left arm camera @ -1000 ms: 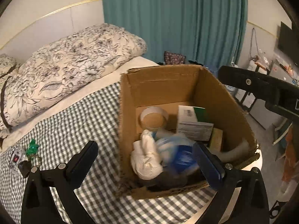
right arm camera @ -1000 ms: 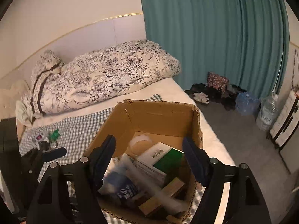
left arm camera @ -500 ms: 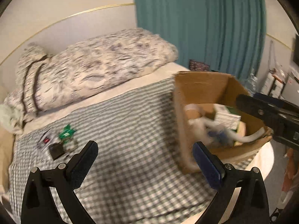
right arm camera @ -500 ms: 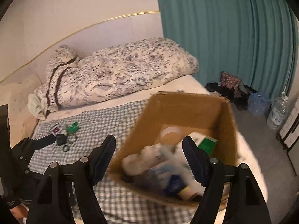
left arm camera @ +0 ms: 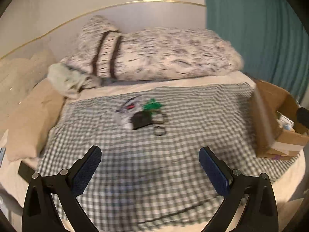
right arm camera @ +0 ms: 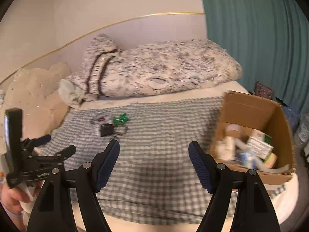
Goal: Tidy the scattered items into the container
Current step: 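Move both tools back over the bed toward the remaining items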
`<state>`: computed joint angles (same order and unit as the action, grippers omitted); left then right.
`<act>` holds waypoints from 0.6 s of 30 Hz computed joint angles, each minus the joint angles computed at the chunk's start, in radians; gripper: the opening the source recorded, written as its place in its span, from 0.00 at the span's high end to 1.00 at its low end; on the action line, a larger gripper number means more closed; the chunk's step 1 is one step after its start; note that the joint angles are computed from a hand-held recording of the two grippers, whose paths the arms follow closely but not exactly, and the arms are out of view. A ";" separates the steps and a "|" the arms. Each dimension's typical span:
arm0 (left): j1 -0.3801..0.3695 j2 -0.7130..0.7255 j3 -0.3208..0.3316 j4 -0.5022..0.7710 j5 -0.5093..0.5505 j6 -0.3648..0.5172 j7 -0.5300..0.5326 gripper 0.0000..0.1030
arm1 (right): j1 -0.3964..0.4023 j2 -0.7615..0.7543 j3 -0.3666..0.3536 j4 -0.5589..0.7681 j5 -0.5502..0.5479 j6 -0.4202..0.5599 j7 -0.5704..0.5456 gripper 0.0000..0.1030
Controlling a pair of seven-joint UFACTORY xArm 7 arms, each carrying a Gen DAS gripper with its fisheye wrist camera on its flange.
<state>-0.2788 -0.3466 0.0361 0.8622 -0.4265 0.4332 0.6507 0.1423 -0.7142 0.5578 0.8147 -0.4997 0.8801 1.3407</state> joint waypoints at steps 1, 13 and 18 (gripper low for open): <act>0.008 0.011 0.011 0.008 -0.002 -0.001 0.002 0.00 | -0.013 0.026 0.015 0.016 -0.013 -0.027 0.013 0.28; 0.111 0.261 0.032 0.187 -0.139 0.001 0.130 0.00 | -0.092 0.438 0.009 0.192 -0.274 -0.269 0.145 0.26; 0.158 0.462 -0.031 0.329 -0.191 -0.061 0.138 0.00 | -0.096 0.700 -0.039 0.313 -0.468 -0.325 0.182 0.26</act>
<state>-0.1208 0.1152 0.0051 1.1916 -0.6171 0.3725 0.7887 0.0464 -0.0146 0.5189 1.1273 -0.9679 0.5555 1.5223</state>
